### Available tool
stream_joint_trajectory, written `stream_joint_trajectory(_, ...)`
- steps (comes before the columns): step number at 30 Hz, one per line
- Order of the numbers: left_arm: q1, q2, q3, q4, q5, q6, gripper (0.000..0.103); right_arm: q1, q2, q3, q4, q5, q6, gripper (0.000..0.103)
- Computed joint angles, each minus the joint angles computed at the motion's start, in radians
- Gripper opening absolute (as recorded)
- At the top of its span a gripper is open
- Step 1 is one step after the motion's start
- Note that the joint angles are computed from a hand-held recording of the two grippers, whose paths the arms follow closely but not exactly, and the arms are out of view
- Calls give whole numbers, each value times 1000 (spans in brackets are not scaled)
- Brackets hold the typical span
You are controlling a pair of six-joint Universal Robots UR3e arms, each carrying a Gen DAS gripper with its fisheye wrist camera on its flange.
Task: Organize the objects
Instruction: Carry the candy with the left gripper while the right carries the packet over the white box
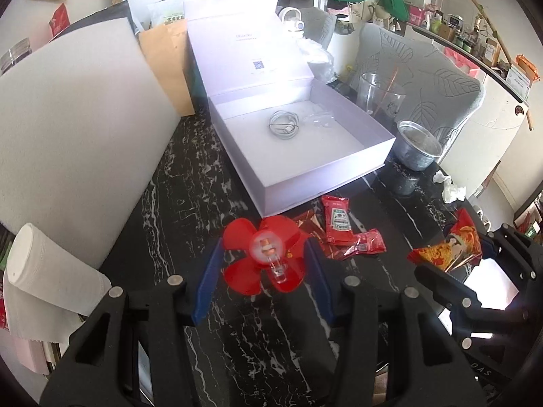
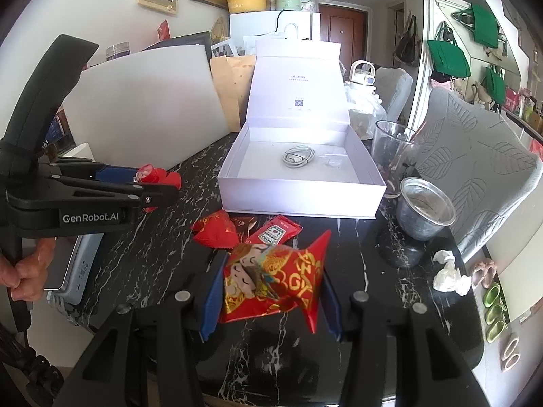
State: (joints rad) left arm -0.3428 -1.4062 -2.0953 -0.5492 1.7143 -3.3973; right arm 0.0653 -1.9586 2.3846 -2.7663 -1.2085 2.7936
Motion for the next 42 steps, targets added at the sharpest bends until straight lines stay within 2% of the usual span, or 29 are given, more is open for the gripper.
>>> stream_joint_trajectory(14, 0, -103, 154, -51, -24, 47, 48, -20, 97, -125, 10, 17, -10, 51)
stream_joint_trajectory(29, 42, -250, 349, -104, -68, 116, 48, -5, 304, -311, -17, 22, -30, 51)
stream_joint_trajectory(42, 71, -427, 558, -154, -102, 179, 48, 22, 523, -545, -3, -3, -44, 51)
